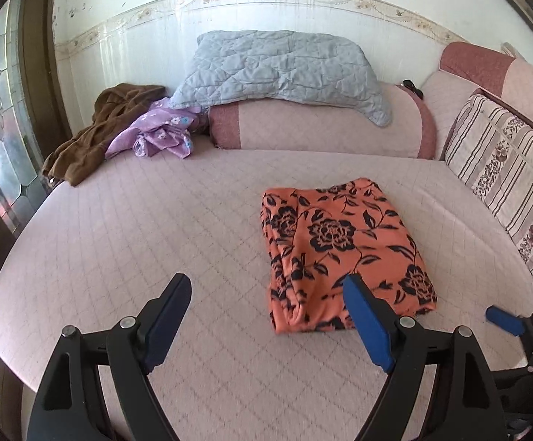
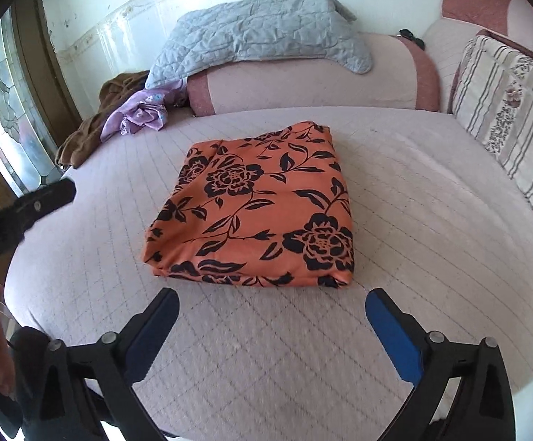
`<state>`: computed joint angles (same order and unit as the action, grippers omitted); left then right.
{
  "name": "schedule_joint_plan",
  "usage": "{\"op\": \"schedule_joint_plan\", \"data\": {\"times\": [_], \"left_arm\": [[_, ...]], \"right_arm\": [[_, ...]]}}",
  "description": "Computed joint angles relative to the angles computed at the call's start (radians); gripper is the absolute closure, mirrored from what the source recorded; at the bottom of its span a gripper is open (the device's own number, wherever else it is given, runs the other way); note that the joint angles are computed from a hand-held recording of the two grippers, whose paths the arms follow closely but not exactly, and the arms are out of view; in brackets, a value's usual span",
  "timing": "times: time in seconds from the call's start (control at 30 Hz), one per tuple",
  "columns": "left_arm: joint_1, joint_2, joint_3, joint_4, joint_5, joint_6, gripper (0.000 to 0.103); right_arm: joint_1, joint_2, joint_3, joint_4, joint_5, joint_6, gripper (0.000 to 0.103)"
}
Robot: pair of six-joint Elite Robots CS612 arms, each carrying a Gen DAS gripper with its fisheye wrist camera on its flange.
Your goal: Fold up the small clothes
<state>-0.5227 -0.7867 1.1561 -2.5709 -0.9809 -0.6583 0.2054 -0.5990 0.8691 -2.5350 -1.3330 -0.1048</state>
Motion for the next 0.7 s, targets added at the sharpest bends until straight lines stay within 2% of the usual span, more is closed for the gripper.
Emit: {"op": "schedule_joint_plan", "data": {"times": [0.1, 0.2, 0.33, 0.43, 0.57, 0.7], "left_arm": [[-0.007, -0.013, 0.022, 0.008, 0.005, -0.020, 0.018], [-0.015, -0.026, 0.045, 0.013, 0.004, -0.038, 0.018], [-0.020, -0.038, 0.060, 0.016, -0.007, -0.049, 0.018], [-0.026, -0.043, 0.067, 0.011, 0.005, -0.044, 0.006], [-0.032, -0.054, 0.101, -0.059, 0.004, -0.029, 0.005], [-0.037, -0.060, 0.119, -0.036, 0.004, -0.041, 0.005]], "right_arm": [[0.007, -0.029, 0.051, -0.074, -0.041, -0.019, 0.000], [0.009, -0.048, 0.078, -0.108, -0.050, -0.026, 0.000], [0.013, -0.062, 0.100, -0.133, -0.065, -0.036, 0.000], [0.014, -0.068, 0.111, -0.143, -0.073, -0.041, 0.000], [0.013, -0.073, 0.121, -0.149, -0.079, -0.037, 0.000], [0.007, -0.077, 0.145, -0.155, -0.073, -0.008, 0.000]]}}
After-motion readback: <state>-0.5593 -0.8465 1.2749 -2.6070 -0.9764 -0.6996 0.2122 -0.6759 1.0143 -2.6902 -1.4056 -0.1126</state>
